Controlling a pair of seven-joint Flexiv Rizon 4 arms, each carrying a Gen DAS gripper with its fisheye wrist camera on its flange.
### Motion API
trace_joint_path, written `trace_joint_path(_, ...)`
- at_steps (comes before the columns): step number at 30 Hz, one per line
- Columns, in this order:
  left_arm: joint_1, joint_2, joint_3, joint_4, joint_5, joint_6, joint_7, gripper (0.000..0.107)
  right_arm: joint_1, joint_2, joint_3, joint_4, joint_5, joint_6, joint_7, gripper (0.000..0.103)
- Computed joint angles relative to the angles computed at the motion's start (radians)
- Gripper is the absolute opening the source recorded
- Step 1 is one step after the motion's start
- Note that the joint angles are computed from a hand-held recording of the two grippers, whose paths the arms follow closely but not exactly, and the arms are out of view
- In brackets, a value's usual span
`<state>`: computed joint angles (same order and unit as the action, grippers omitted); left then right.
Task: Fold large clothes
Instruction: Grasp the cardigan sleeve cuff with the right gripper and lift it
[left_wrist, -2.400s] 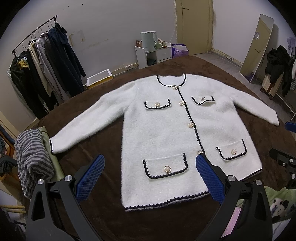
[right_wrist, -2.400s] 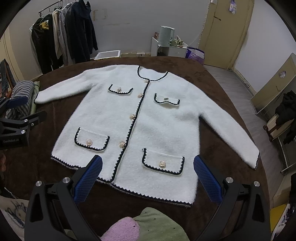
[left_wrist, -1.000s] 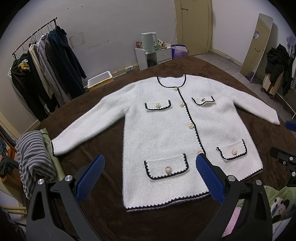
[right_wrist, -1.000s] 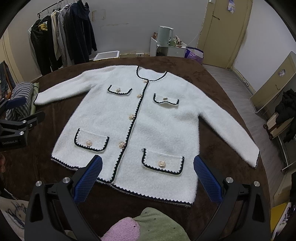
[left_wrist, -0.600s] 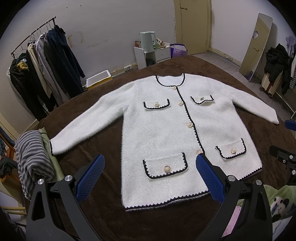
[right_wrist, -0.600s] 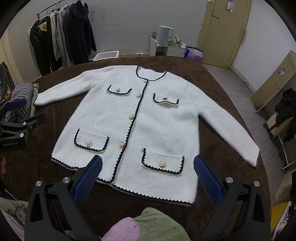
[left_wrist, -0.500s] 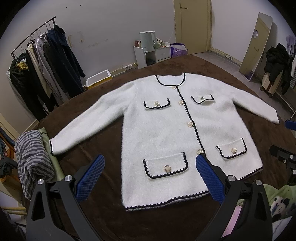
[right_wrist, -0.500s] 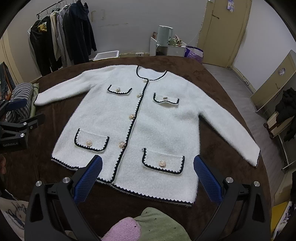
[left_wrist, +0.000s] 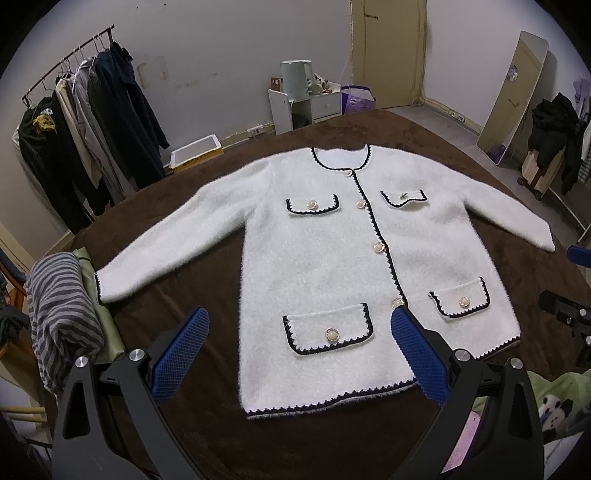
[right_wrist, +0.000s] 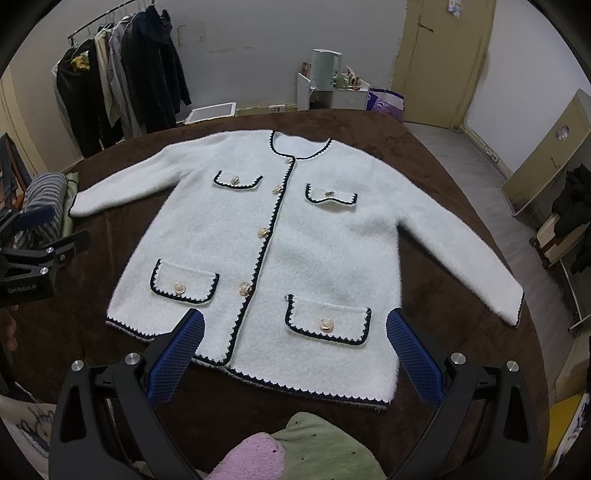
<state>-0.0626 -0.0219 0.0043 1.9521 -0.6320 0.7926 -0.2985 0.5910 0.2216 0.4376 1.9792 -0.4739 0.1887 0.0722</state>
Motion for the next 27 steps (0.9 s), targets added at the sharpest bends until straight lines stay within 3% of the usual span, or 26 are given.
trace_joint_path(6, 0.0, -0.029, -0.012, -0.035, 0.026, -0.019, -0.033, 0.097, -0.029, 0.053, -0.002, 0.049, -0.001, 0.024, 0.044, 0.097)
trace_joint_path(15, -0.055, -0.097, -0.067, -0.087, 0.105, -0.01, -0.059, 0.097, -0.128, 0.214, 0.005, 0.189, -0.03, 0.042, 0.141, 0.097)
trace_joint_path(21, -0.107, -0.171, -0.117, -0.123, 0.128, 0.012, -0.055, 0.097, -0.216, 0.333, -0.018, 0.323, -0.018, 0.141, 0.202, 0.097)
trace_joint_path(23, -0.131, -0.216, -0.145, -0.134, 0.123, 0.065, -0.031, 0.097, -0.254, 0.385, -0.023, 0.39, -0.014, 0.188, 0.25, 0.097)
trace_joint_path(27, -0.164, -0.313, -0.185, -0.208, 0.13, 0.069, -0.056, 0.097, -0.317, 0.506, -0.014, 0.525, 0.033, 0.277, 0.389, 0.097)
